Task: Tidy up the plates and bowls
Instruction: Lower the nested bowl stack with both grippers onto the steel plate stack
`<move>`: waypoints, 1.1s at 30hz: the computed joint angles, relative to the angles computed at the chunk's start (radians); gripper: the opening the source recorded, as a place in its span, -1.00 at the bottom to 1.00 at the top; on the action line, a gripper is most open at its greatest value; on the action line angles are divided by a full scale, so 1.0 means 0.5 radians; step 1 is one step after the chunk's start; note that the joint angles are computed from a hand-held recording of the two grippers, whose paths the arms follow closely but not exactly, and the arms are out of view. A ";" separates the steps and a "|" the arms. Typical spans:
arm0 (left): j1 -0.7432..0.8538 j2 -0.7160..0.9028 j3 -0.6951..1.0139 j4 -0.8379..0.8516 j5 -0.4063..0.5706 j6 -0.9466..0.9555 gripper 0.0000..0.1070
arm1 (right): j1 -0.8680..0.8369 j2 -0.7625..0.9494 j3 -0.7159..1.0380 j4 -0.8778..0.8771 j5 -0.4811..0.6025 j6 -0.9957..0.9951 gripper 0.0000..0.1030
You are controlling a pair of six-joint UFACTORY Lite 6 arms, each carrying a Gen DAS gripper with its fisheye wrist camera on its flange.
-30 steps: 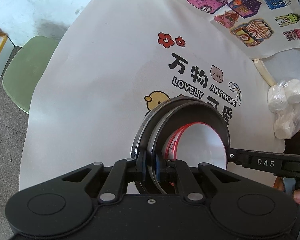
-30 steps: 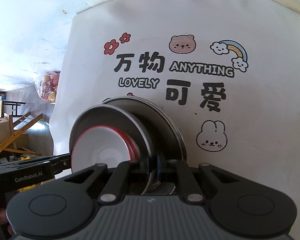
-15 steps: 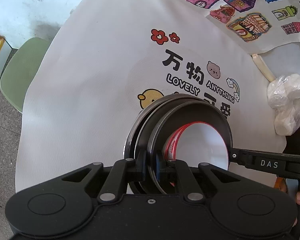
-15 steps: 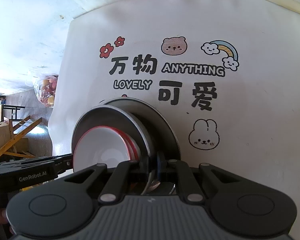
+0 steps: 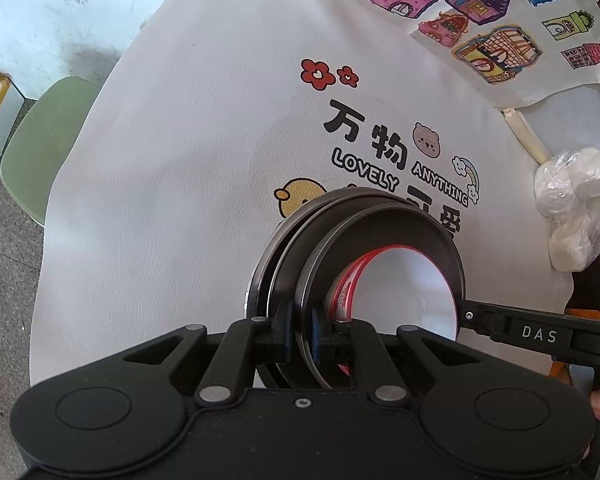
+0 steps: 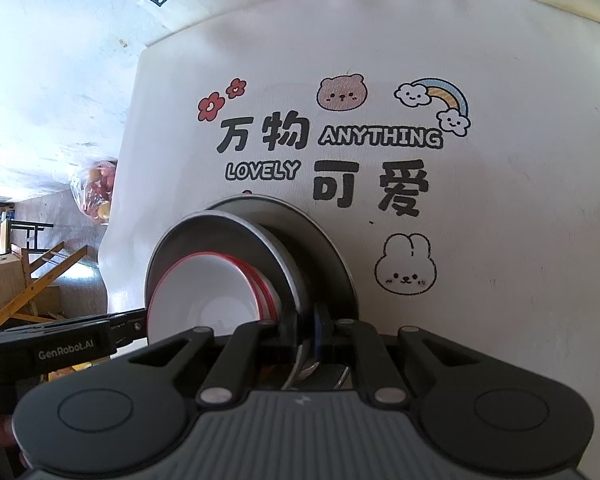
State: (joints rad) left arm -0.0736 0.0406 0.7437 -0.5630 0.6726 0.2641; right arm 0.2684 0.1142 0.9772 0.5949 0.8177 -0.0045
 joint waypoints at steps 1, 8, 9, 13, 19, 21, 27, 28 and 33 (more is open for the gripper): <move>-0.001 0.000 0.000 0.003 -0.003 0.002 -0.85 | 0.002 -0.010 -0.007 -0.001 -0.005 0.003 -0.83; -0.009 -0.009 -0.007 0.012 -0.009 -0.003 -0.85 | 0.019 -0.077 -0.058 -0.007 -0.054 0.024 -0.82; -0.009 -0.009 -0.007 0.012 -0.009 -0.003 -0.85 | 0.019 -0.083 -0.062 -0.009 -0.057 0.026 -0.82; -0.013 -0.012 -0.010 0.009 -0.012 -0.007 -0.84 | 0.028 -0.098 -0.072 -0.006 -0.070 0.037 -0.78; -0.004 -0.039 -0.026 0.009 -0.019 -0.004 -0.84 | 0.023 -0.131 -0.102 0.004 -0.096 0.042 -0.77; -0.007 -0.054 -0.036 0.014 -0.024 -0.009 -0.83 | 0.035 -0.142 -0.105 -0.015 -0.106 0.058 -0.77; 0.000 -0.096 -0.043 0.067 -0.031 -0.063 -0.65 | 0.059 -0.194 -0.137 -0.051 -0.158 0.114 -0.72; 0.001 -0.105 -0.045 0.069 -0.033 -0.069 -0.63 | 0.062 -0.206 -0.141 -0.064 -0.167 0.128 -0.69; -0.001 -0.132 -0.045 0.130 -0.053 -0.126 -0.42 | 0.063 -0.237 -0.153 -0.107 -0.179 0.170 -0.59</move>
State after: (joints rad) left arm -0.0743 -0.0256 0.7214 -0.4978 0.6460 0.2013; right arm 0.3002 -0.0045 0.9010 0.5414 0.7279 0.0806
